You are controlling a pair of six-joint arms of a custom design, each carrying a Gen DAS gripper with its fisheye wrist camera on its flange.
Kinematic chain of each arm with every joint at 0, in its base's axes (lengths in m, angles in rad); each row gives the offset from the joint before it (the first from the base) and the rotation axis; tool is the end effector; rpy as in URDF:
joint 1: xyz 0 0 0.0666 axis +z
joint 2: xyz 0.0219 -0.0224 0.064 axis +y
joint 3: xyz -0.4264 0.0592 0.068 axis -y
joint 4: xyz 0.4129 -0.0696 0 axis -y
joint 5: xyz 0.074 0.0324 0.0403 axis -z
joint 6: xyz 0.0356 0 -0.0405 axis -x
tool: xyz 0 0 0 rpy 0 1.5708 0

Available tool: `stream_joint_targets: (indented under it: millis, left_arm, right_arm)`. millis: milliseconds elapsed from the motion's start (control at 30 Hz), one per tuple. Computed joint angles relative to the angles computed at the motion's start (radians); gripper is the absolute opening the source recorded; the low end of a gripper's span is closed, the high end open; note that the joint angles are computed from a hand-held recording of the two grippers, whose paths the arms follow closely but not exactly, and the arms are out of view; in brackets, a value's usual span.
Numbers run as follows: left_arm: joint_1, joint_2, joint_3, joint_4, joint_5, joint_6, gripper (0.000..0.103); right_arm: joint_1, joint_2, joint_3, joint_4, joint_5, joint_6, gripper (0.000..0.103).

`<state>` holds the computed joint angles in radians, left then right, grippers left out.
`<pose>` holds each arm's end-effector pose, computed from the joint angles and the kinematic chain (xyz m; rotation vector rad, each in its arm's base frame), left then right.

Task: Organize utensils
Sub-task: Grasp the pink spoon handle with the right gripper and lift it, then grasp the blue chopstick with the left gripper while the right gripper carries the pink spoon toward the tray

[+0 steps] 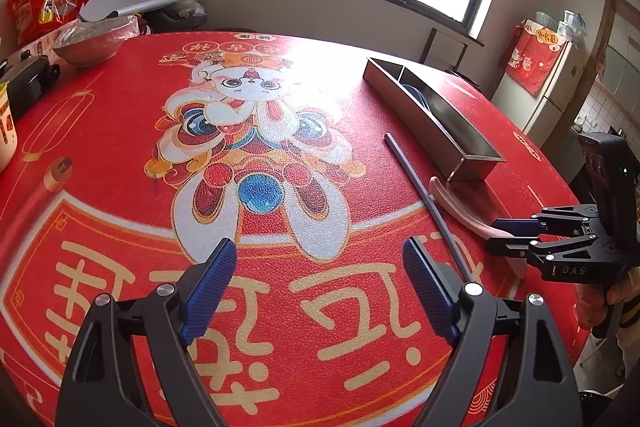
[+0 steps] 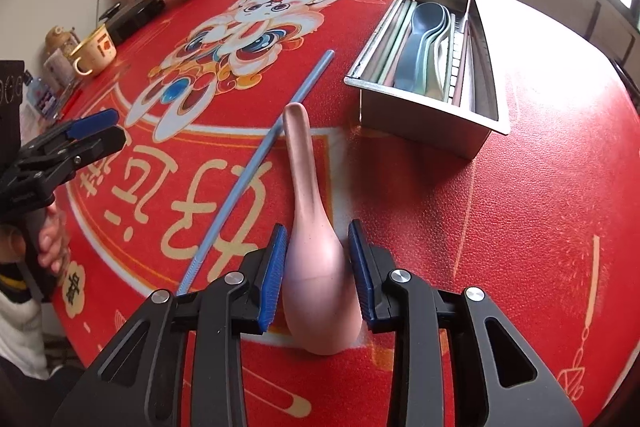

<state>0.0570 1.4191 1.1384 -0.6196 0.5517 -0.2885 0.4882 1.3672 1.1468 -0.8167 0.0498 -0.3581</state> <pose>0.4864 0.0087 0.3661 0.5009 2.3043 -0.5139 0.4079 0.2142 0.3773 -0.1528 2.6208 0.2351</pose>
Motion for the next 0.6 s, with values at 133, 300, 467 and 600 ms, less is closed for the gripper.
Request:
stream_joint_targets:
  millis: [133, 300, 467, 600]
  left_arm:
    - [0.003, -0.003, -0.003, 0.004, 0.003, 0.003, 0.083]
    - [0.001, -0.001, -0.001, 0.000, 0.003, 0.001, 0.083]
    - [0.002, -0.002, 0.000, 0.000, 0.004, 0.004, 0.083]
    - [0.003, 0.000, 0.001, -0.003, 0.005, 0.007, 0.083]
  right_arm:
    - [0.022, -0.015, -0.005, 0.009, 0.100, 0.007, 0.031]
    - [-0.019, -0.041, -0.024, 0.047, 0.006, -0.038, 0.029]
    - [-0.048, -0.049, -0.037, 0.041, 0.014, -0.064, 0.029]
    - [0.002, -0.050, -0.020, 0.010, 0.141, 0.013, 0.029]
